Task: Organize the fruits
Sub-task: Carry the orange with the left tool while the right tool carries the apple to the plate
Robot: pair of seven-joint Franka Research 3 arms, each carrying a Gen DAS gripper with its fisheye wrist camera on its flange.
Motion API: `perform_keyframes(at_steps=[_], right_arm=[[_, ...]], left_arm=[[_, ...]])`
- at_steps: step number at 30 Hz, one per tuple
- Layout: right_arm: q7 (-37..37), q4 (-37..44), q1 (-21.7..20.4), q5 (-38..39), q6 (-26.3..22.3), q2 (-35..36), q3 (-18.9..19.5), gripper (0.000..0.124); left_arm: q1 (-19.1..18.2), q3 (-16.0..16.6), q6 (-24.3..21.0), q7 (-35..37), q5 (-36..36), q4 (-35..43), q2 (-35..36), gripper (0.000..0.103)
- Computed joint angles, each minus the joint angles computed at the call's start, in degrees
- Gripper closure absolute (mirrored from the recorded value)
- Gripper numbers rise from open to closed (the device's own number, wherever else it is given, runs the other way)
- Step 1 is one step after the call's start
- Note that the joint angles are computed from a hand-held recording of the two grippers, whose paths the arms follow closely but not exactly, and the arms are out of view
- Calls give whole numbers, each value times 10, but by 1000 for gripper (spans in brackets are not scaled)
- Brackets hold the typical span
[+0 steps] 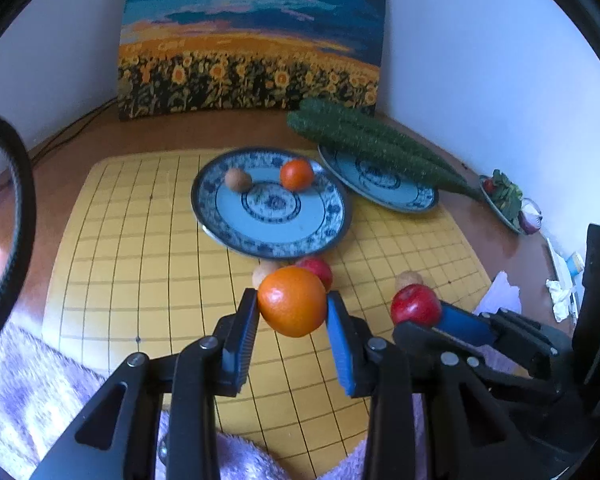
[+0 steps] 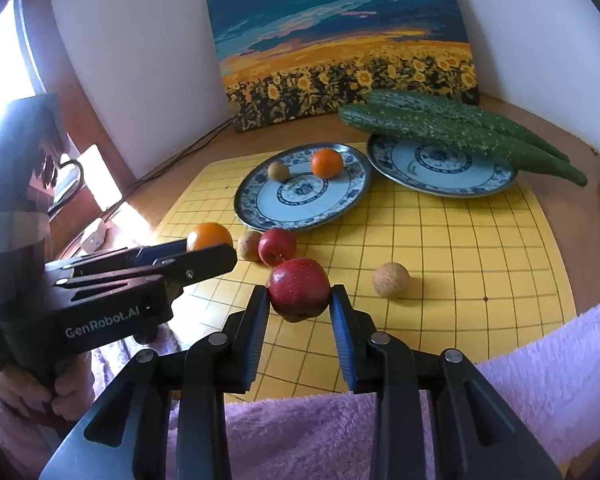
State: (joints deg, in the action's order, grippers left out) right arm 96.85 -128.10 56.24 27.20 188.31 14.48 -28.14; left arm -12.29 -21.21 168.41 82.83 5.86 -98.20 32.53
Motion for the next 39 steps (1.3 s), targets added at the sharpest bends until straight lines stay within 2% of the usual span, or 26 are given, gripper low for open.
perform_keyframes(at_steps=[2, 5, 8, 10, 14, 17, 20, 23, 26, 29, 39], right_arm=[[0, 7, 2, -4, -6, 2, -4, 91], [8, 21, -23, -23, -16, 6, 15, 91], [25, 35, -15, -50, -31, 13, -2, 91], [28, 47, -44, -64, -40, 14, 22, 91], [46, 70, -61, -97, -57, 23, 26, 91], [52, 89, -94, -114, -72, 27, 52, 91], [74, 111, -93, -146, -90, 39, 38, 91], [90, 134, -108, -169, -103, 53, 42, 91], [97, 152, -137, -185, -112, 65, 62, 91], [94, 176, -178, -194, -123, 79, 98, 91], [106, 238, -281, -227, -157, 121, 189, 91]], left_arm=[[3, -3, -1, 5, -1, 9, 5, 68], [5, -4, -6, 12, -1, 27, 13, 68], [0, 4, -11, 14, 3, 45, 20, 68], [3, 2, -16, 21, 2, 56, 25, 68], [-1, 10, -30, 26, 4, 84, 37, 68], [4, 3, -44, 38, -5, 109, 53, 68], [-3, 9, -62, 41, -10, 145, 74, 68], [-12, 14, -82, 45, -11, 181, 96, 68], [-28, 30, -96, 42, -4, 211, 114, 68], [-44, 46, -115, 32, 5, 245, 135, 68], [-62, 56, -189, 33, 0, 365, 213, 68]])
